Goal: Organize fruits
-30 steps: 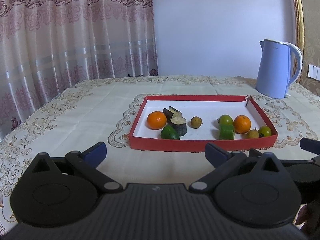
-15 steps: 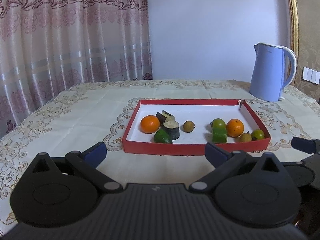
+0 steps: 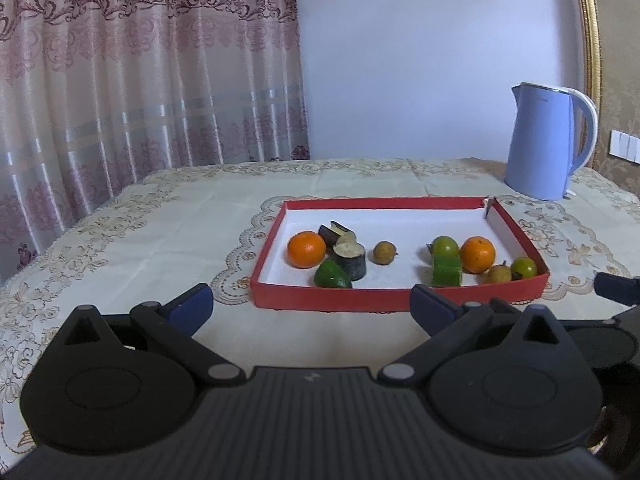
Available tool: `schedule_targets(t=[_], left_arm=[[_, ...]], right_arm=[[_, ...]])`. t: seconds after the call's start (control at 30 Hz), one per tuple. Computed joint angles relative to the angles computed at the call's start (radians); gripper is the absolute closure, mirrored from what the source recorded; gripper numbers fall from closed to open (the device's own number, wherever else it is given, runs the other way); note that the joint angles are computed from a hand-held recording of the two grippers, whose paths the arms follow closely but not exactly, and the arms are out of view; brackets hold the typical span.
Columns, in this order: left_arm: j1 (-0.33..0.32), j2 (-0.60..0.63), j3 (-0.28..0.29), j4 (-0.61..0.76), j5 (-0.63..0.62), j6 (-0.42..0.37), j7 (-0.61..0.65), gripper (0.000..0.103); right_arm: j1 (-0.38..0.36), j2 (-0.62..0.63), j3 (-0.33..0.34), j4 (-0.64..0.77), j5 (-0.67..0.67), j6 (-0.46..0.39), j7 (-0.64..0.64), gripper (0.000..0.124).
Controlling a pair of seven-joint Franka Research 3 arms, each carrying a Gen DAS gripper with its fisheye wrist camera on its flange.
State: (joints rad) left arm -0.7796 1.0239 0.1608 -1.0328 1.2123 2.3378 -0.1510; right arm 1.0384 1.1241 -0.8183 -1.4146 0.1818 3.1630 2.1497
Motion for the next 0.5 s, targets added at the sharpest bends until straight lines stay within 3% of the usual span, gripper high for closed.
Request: schedule_targets(t=[0.17,0.5], left_arm=[[-0.004,0.007,0.002,0.013,-0.012,-0.040,0.006,0.000],[0.004,0.013,-0.002,0.018,-0.019,-0.030,0.036,0.000]], right_arm=[[0.033,0.034,-0.062,0.001,0.014,-0.022,0.052,0.025],[0.041,0.040,-0.083,-0.008,0.016,-0.008,0.092,0.025]])
